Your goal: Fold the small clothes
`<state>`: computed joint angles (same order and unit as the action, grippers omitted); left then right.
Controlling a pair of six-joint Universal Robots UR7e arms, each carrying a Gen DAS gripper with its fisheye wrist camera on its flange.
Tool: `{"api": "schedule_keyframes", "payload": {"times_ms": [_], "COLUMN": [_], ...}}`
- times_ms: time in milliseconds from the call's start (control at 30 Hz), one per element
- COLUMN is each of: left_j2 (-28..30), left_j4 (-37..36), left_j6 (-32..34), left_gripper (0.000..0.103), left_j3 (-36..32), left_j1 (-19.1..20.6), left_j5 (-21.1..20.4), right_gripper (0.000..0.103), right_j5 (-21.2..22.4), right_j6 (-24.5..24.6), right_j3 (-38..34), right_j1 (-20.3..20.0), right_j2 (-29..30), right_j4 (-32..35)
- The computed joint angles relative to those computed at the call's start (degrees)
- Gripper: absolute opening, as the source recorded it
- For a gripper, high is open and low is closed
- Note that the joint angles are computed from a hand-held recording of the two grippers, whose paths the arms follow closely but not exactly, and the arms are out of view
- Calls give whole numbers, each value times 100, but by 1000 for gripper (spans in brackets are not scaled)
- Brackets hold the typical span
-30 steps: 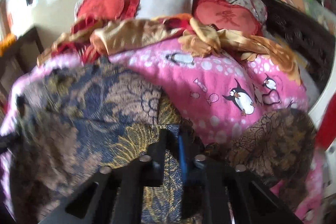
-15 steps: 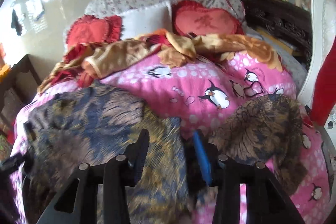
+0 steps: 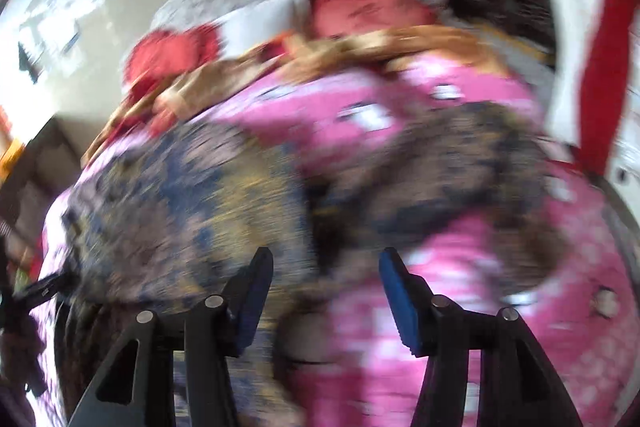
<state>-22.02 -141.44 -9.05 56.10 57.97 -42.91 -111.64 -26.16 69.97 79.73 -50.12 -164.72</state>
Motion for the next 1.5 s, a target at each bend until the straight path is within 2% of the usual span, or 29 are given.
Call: {"api": "schedule_keyframes", "payload": {"times_ms": [133,267,367,400,433,533,700,733,767,833,900,1000,1033,1100,1200,1333,1433,1500], "left_j2": [-51,44,122,138,155,238,274,270,267,249,203,112,79,14,-73,-185,-281,-365], "left_j4": [-182,-43,128,172,208,283,322,321,327,357,294,141,107,23,-123,-332,-510,-629], "left_j6": [57,145,93,59,23,35,70,68,68,72,97,119,104,65,50,146,241,277], "left_gripper": [68,68,68,68,68,68,68,68,68,68,68,68,68,68,68,68,68,68], "left_j3": [98,-39,-162,-183,-199,-311,-321,-306,-293,-273,-204,-75,-41,25,123,261,377,467], "left_j1": [-104,-164,-180,-181,-183,-175,-194,-198,-201,-203,-204,-196,-188,-172,-163,-169,-181,-185], "left_j5": [-138,-157,-198,-212,-221,-226,-186,-184,-180,-173,-167,-135,-139,-165,-205,-241,-244,-257], "right_gripper": [54,55,66,66,66,66,66,60,35,13,10,7,4,4,4,4,4,4], "right_j5": [-201,-609,-819,-897,-797,50,964,1188,1251,1243,1087,448,343,307,416,989,1373,1604], "right_j6": [920,1131,1197,1365,1603,2587,3641,3704,3709,3692,3489,2670,2447,2064,1425,691,74,-74], "right_j3": [-230,-487,-382,-308,-190,73,51,-3,-88,-237,-125,3,-51,-194,-567,-940,-1251,-1560], "right_j1": [-316,-429,-471,-505,-571,-905,-1196,-1239,-1232,-1220,-1137,-844,-757,-615,-324,104,477,696], "right_j2": [-184,-191,-249,-286,-366,-641,-597,-541,-464,-370,-434,-618,-685,-838,-1034,-1205,-1092,-913], "right_j4": [182,495,474,396,333,420,416,415,460,641,258,-647,-789,-863,-551,128,720,1345]}}
